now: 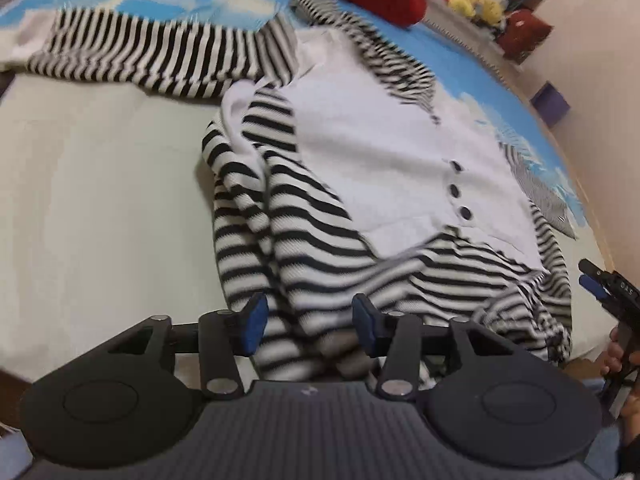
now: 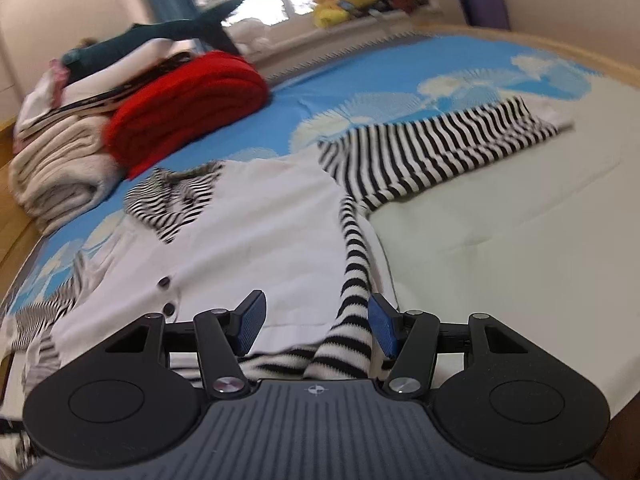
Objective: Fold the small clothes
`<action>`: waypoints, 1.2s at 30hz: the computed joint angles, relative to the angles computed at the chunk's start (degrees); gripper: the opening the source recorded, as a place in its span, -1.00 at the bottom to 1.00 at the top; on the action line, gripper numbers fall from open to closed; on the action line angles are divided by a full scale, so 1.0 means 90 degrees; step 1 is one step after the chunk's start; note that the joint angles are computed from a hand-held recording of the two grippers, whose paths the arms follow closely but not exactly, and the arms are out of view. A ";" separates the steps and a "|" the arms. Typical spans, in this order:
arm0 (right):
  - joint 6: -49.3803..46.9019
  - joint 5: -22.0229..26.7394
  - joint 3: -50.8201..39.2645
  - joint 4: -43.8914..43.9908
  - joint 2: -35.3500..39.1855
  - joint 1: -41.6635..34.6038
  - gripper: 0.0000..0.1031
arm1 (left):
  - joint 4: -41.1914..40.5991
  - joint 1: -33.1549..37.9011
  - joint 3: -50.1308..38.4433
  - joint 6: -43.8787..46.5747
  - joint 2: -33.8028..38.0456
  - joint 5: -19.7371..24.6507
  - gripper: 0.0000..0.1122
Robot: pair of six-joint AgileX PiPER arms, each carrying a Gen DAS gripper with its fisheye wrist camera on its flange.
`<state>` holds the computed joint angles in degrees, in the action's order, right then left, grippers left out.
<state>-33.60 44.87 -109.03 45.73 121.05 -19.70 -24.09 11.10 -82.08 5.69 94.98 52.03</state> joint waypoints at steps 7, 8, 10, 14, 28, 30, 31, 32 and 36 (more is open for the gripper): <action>-0.1361 -0.0224 0.1471 0.0806 -0.0741 -0.0311 0.19 | 0.0800 -0.0283 0.0962 -0.0834 -0.0810 -0.0593 -0.07; -0.1316 -0.0249 0.1522 0.0754 -0.0752 -0.0315 0.19 | 0.0963 -0.0345 0.0938 -0.0844 -0.0778 -0.0652 -0.17; -0.1240 -0.0295 0.1559 0.0667 -0.0754 -0.0294 0.19 | 0.1334 -0.0523 0.0696 -0.0867 -0.0563 -0.0538 -0.32; -0.1203 -0.0362 0.1638 0.0757 -0.0793 -0.0289 0.19 | 0.1552 -0.0739 0.0393 -0.0720 -0.0363 -0.0314 -0.35; -0.0922 0.0101 0.1226 0.1021 -0.0536 -0.0358 0.19 | 0.1044 -0.1052 -0.0632 -0.0910 0.0623 -0.0035 -0.22; -0.0910 0.0151 0.1156 0.1019 -0.0495 -0.0354 0.19 | 0.0982 -0.0960 -0.0724 -0.1042 0.0756 0.0050 -0.17; -0.0914 0.0158 0.1137 0.1018 -0.0484 -0.0350 0.19 | 0.0791 -0.0888 -0.0744 -0.1002 0.0822 0.0037 -0.09; -0.0920 0.0161 0.1126 0.1011 -0.0476 -0.0345 0.19 | 0.0591 -0.0828 -0.0744 -0.0981 0.0886 -0.0020 0.00; -0.0826 0.0070 0.1082 0.0925 -0.0448 -0.0301 0.19 | 0.0145 -0.0802 -0.0956 -0.0944 0.1148 -0.0206 0.17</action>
